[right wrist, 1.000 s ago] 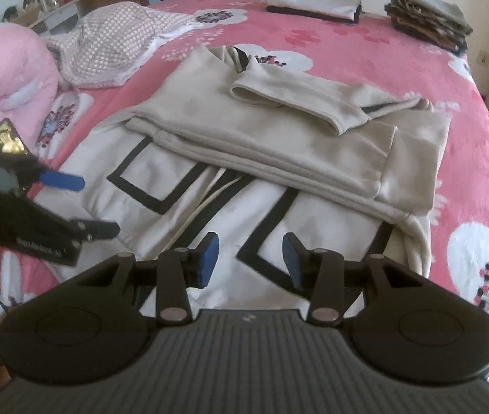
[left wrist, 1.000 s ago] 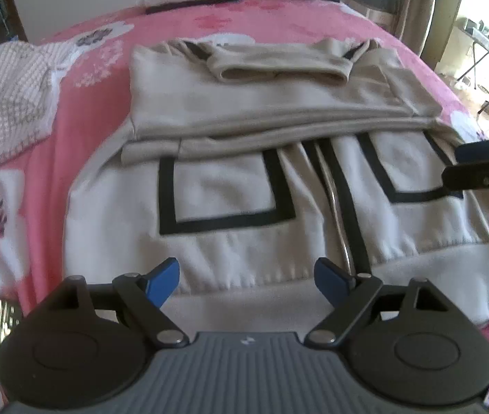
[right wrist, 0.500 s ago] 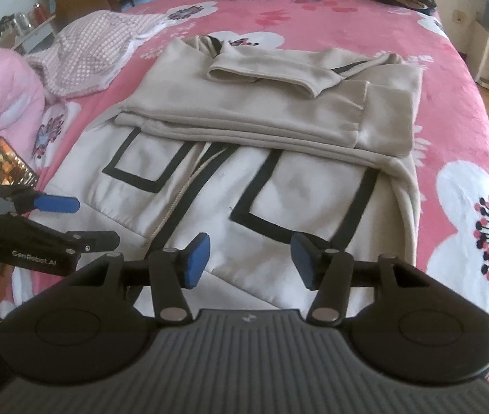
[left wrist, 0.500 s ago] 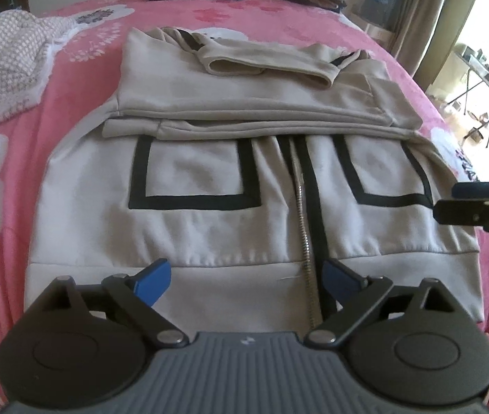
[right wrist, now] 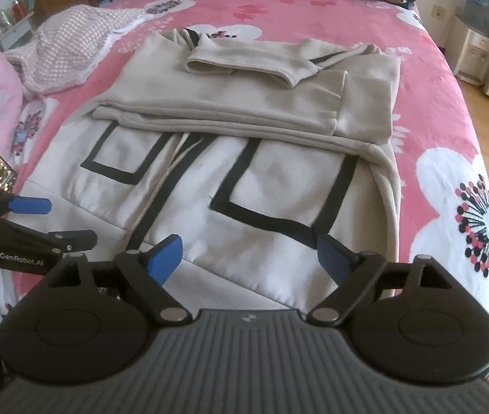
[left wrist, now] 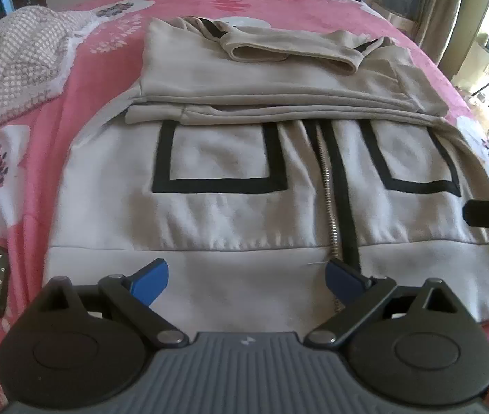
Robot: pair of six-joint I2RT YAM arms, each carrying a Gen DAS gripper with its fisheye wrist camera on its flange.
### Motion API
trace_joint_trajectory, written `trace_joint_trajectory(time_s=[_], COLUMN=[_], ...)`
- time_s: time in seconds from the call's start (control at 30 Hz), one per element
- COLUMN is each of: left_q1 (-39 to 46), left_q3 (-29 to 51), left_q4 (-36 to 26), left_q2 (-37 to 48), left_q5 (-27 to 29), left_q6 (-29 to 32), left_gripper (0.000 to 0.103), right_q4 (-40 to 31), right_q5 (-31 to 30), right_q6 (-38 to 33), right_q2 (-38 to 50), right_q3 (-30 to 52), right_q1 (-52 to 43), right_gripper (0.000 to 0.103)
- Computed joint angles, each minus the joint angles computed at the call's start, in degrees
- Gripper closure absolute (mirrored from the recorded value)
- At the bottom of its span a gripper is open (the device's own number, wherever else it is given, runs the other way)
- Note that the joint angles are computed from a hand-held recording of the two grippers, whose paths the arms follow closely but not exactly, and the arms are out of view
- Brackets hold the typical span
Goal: Fold clothes
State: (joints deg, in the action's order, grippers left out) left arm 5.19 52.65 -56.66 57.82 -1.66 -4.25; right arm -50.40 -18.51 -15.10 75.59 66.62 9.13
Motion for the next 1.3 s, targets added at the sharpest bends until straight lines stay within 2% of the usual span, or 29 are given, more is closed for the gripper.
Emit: trace_joint_trajectory(time_s=[0.27, 0.6, 1.0, 1.3], left_q1=[0.2, 0.6, 0.7, 10.1], left_q3=[-0.2, -0.1, -1.1, -4.2], left_q4=[-0.3, -0.6, -0.5, 0.2], left_q2=[0.6, 1.2, 0.8, -3.3], left_q5=[-2.4, -3.2, -4.2, -1.2], left_q6=[0.0, -0.1, 0.7, 3.9], left_gripper=[0.005, 0.005, 0.005, 0.005], right_q4=[-0.4, -0.1, 0.2, -0.4], right_q5=[2.3, 5.9, 6.0, 3.8], right_q6=[2.5, 4.9, 6.1, 4.9], right_q2=[-0.2, -1.2, -3.4, -5.0], right_q3=[-0.2, -1.4, -3.6, -4.9], right_q1=[1.7, 3.5, 4.9, 6.2], right_gripper=[0.007, 0.003, 0.002, 0.001])
